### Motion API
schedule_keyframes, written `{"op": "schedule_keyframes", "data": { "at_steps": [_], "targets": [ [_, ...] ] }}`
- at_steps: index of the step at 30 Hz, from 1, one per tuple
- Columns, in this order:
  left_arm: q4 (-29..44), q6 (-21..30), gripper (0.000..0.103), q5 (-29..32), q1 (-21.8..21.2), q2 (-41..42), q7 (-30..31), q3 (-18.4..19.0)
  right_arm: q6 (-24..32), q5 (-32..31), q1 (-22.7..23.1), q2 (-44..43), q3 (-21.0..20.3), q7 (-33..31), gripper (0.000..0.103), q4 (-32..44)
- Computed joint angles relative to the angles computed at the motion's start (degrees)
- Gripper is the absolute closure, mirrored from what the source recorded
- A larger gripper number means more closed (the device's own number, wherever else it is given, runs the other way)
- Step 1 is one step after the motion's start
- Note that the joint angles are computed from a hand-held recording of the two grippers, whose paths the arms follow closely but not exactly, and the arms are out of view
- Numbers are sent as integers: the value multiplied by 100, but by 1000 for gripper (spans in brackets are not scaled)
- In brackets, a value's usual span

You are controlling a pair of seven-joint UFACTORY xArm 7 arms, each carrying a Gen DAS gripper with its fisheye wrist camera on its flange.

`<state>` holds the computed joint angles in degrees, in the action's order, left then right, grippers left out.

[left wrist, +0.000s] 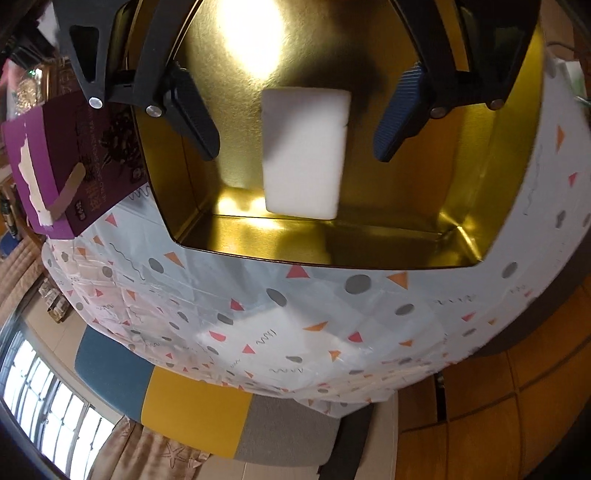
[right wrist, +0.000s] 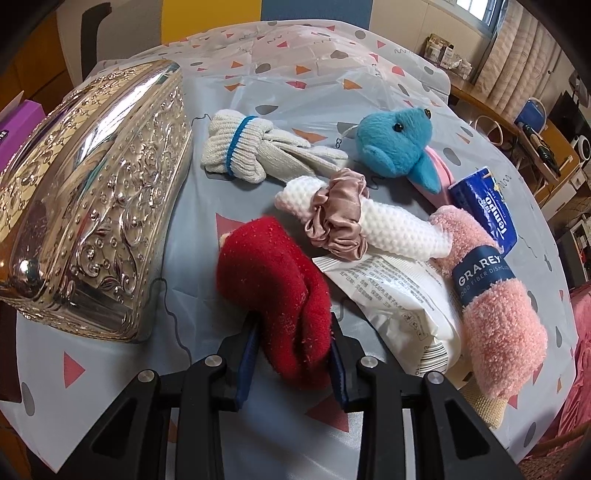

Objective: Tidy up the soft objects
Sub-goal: 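Carry the white sponge block into the gold tray and release while the right gripper grasps the red knit mitten, then carry the red knit mitten into the gold tray and open the right gripper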

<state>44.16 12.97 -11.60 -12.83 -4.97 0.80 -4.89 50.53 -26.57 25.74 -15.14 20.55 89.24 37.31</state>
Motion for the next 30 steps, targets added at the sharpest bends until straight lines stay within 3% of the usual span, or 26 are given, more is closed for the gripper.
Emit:
{"op": "schedule_keyframes", "data": {
  "at_steps": [6,12,18,23,30],
  "targets": [
    [-637,-342,4,165,-42,-714,-13,24,68,95,61,-153,26,58,80,-5],
    [-1158,-498,0,322,-174,-1308,-17,123,234,-11,39,-607,252,371,83,-22],
    [-1494,-409,0,60,-487,-1667,172,486,498,-175,-127,-1015,336,285,83,185],
    [-1683,-369,0,-12,-479,-1863,244,579,529,-467,-457,-1009,305,35,83,564],
    [-1867,-425,0,59,-348,-2129,242,568,250,-974,-834,-271,175,-325,83,1450]
  ]
}}
